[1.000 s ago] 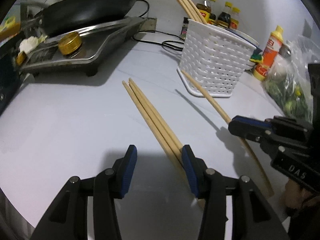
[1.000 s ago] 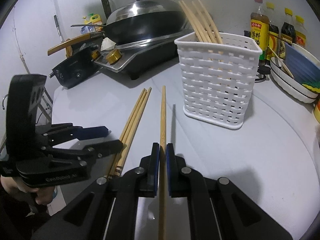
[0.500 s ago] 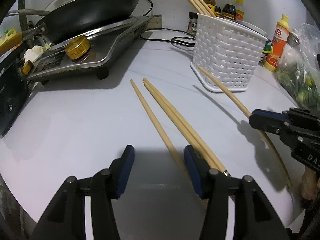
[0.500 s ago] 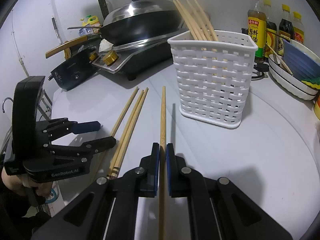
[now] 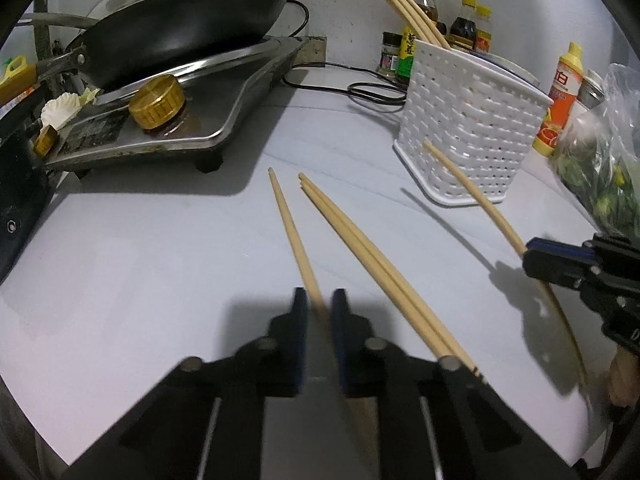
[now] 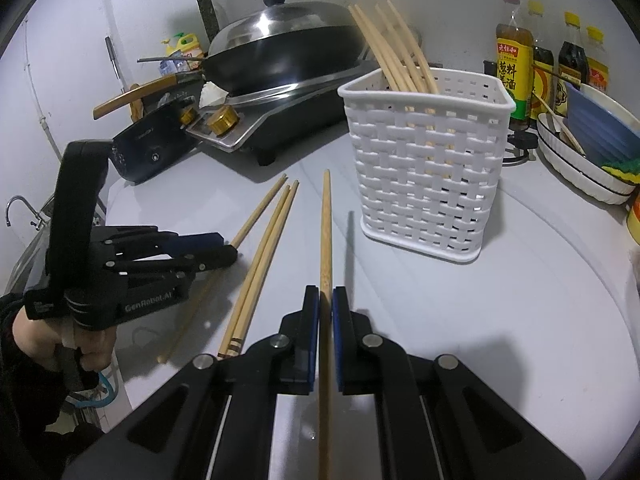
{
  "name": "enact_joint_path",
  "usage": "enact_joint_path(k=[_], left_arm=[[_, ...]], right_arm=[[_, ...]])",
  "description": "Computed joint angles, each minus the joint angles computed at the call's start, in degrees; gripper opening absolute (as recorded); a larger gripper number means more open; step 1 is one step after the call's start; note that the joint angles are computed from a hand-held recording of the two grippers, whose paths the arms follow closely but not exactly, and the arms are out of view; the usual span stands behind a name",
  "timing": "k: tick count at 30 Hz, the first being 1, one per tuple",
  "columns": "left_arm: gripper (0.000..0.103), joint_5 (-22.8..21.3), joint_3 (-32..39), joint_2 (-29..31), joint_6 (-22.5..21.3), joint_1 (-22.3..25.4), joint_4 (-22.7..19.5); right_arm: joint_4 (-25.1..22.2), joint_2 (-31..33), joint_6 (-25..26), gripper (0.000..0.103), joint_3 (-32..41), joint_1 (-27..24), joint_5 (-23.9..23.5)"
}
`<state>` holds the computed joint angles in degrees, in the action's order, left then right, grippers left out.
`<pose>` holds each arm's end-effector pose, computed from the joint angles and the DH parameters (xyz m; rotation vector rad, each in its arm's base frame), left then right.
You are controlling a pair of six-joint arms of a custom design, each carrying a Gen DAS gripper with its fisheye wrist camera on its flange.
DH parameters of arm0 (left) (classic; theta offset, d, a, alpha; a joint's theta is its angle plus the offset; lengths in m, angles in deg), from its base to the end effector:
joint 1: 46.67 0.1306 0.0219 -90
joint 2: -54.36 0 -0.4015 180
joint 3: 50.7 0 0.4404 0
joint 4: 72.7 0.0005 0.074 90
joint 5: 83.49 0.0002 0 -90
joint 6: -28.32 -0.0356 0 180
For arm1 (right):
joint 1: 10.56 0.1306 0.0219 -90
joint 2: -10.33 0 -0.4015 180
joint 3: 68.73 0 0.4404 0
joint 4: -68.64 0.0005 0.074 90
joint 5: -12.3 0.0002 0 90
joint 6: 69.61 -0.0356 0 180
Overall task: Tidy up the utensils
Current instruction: 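Close the left gripper on another chopstick while the right gripper holds its own, then lift both held chopsticks and carry them toward the white basket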
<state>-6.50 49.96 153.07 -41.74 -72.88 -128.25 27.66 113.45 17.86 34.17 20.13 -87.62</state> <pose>0.5301 -0.2526 0.4549 0.0426 2.4728 -0.0592 0.5435 0.3291 0.4479 -0.6546 2.2335 0.4950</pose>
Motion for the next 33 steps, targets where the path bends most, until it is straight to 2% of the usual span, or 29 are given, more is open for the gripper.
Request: enact_joint_path(k=[8,14,18,22,33], left_arm=[[0.006,3.22,-3.25,-2.47,0.84,0.73,2.8],[0.006,4.42,-7.35,-6.48,3.41,1.0,5.54],[0.006,4.32,-9.32,-9.16,4.39,1.14,7.12],[0.006,3.53,-10.15,-11.01,4.93,1.29,7.92],[0.006,0.72,-10.74,-14.33,4.57,0.89,10.65]], right_arm=[[0.18,-0.38,0.76,0.006,0.55,0.59,-0.04],[-0.49,-0.59,1.33,0.006,1.47,0.93,1.06],[-0.59,-0.84,1.4,0.006,2.15,0.95,0.71],[0.57,-1.53,0.24,0.006,2.55,0.3,-3.49],[1.05,-1.41,1.85,0.006,7.15,-0.83,-4.71]])
